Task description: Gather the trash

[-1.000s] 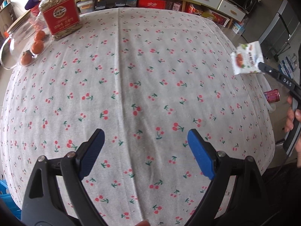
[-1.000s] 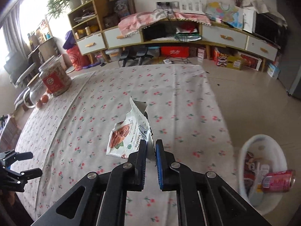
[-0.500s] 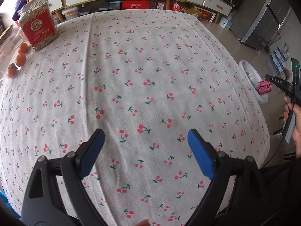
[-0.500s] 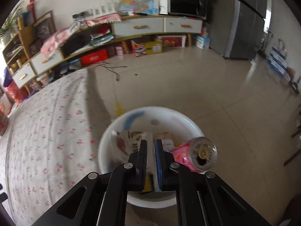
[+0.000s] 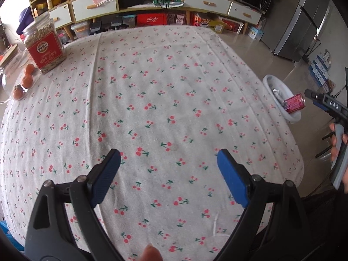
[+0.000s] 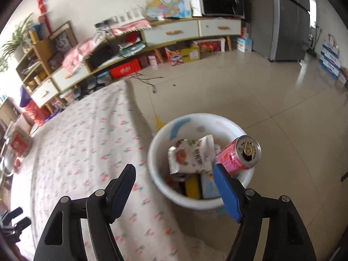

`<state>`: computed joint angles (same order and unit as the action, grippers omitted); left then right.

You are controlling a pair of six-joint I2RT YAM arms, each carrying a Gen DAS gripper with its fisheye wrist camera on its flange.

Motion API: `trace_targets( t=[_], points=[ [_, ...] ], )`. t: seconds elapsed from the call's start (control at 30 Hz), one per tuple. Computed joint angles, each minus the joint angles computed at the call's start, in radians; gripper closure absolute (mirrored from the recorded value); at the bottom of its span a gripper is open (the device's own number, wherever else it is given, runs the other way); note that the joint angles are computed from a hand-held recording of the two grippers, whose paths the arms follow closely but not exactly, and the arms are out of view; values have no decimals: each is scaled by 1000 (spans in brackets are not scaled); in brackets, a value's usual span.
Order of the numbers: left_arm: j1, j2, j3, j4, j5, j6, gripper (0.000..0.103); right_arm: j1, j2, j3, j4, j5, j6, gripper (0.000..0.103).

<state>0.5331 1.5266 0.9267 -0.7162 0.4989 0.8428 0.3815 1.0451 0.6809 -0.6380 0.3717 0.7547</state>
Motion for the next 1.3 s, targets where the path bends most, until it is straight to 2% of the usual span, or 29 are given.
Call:
trace_targets(
  t=[0.1,0.17,0.27,0.4,0.5,0.6,0.73,0.97,1.3],
  points=[
    [21,-102,-50,2,34,-21,4,152,-19,45,-112,89,104,23],
    [35,-162,-79,1,51,-30,3,261,-13,73,-181,150,195,16],
    [71,-252,-127,4,74,-39,1,444,14,123,-280,241,349,15],
    [117,-350,-198,54,96,-56,1,706,139,211,-443,410,612,11],
    [146,-375,-230,79,111,-70,1,811,240,262,-522,470,725,10],
    [163,-375,-251,100,120,-83,1,842,295,280,-526,508,739,10],
    [166,-392,-285,152,116,-93,1,825,305,262,-484,509,726,10],
    [160,-386,-292,148,117,-86,1,772,266,194,-390,447,688,10],
    [163,-383,-294,136,118,-74,1,758,282,188,-362,424,670,10]
  ],
)
